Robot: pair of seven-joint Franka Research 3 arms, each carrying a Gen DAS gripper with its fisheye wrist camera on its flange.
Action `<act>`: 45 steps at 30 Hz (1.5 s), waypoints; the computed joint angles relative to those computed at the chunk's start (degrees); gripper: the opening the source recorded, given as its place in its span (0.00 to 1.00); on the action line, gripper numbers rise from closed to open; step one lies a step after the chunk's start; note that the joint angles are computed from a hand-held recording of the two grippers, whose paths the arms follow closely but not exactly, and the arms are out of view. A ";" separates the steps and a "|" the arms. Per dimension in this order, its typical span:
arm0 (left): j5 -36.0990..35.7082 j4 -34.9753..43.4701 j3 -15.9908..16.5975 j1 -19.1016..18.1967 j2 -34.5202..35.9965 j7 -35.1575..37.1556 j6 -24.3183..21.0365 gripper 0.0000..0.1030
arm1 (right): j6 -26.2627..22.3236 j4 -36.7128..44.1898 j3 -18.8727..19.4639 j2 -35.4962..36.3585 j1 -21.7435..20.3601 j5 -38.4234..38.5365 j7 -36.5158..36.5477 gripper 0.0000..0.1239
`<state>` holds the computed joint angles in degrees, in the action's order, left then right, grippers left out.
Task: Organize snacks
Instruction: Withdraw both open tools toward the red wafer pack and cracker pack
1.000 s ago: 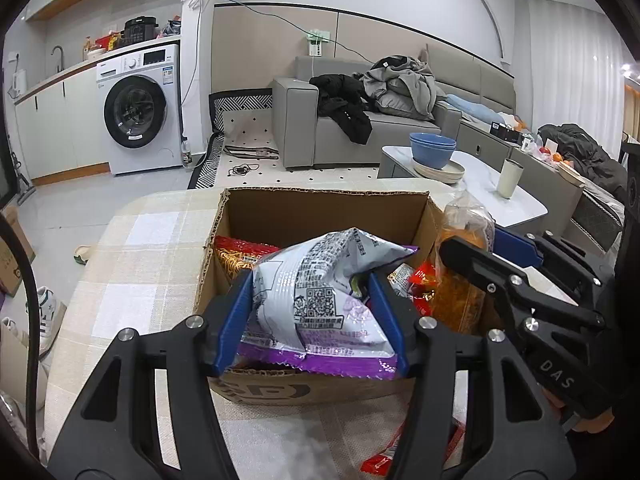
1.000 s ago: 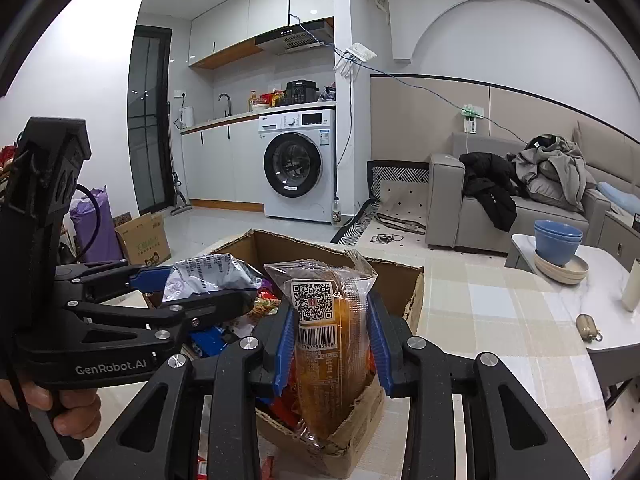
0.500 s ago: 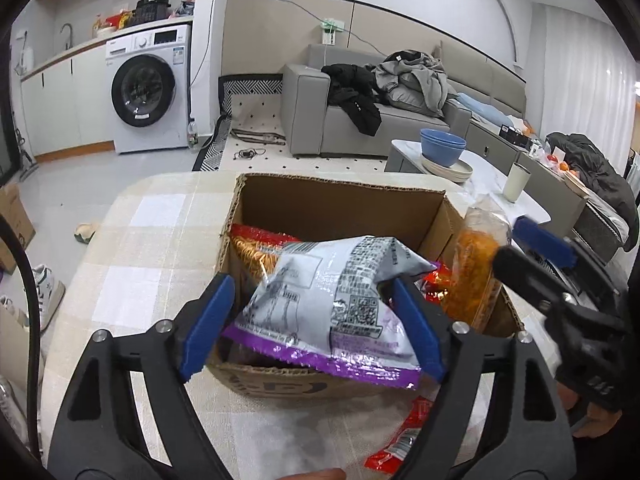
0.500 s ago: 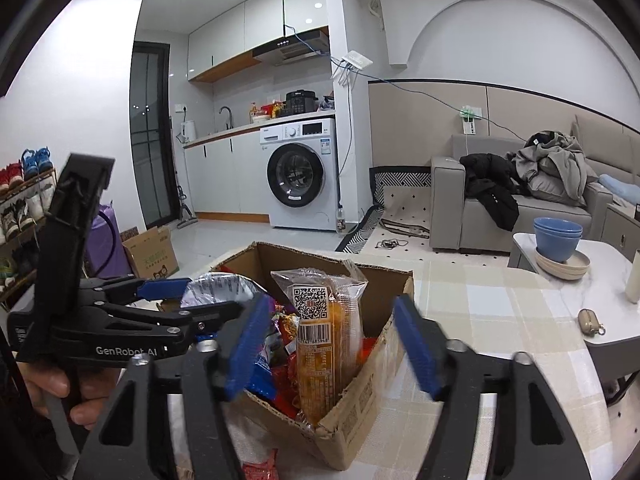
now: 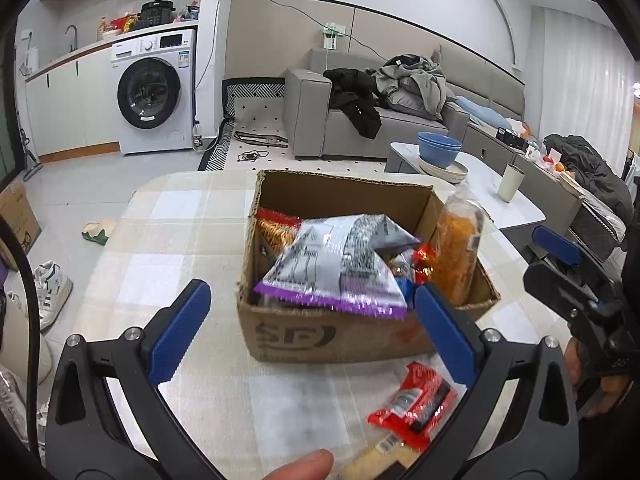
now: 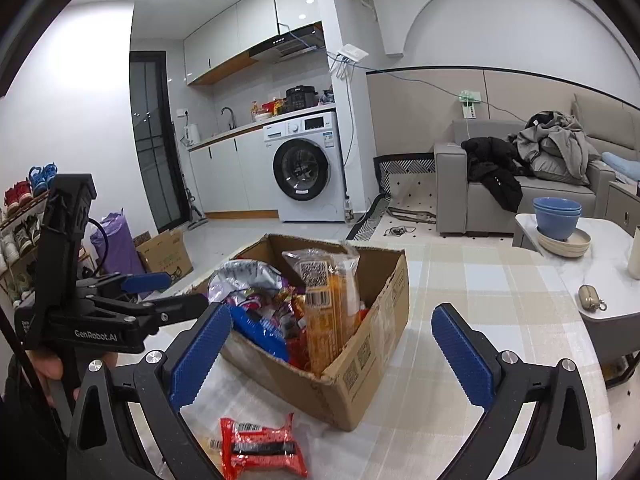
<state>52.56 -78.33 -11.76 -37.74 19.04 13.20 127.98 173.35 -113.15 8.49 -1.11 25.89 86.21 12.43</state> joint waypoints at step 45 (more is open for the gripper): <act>-2.87 -12.30 -6.80 -0.54 -7.34 0.30 -6.58 0.99 | -8.47 -8.10 -0.67 -1.74 0.21 -41.02 34.00 0.83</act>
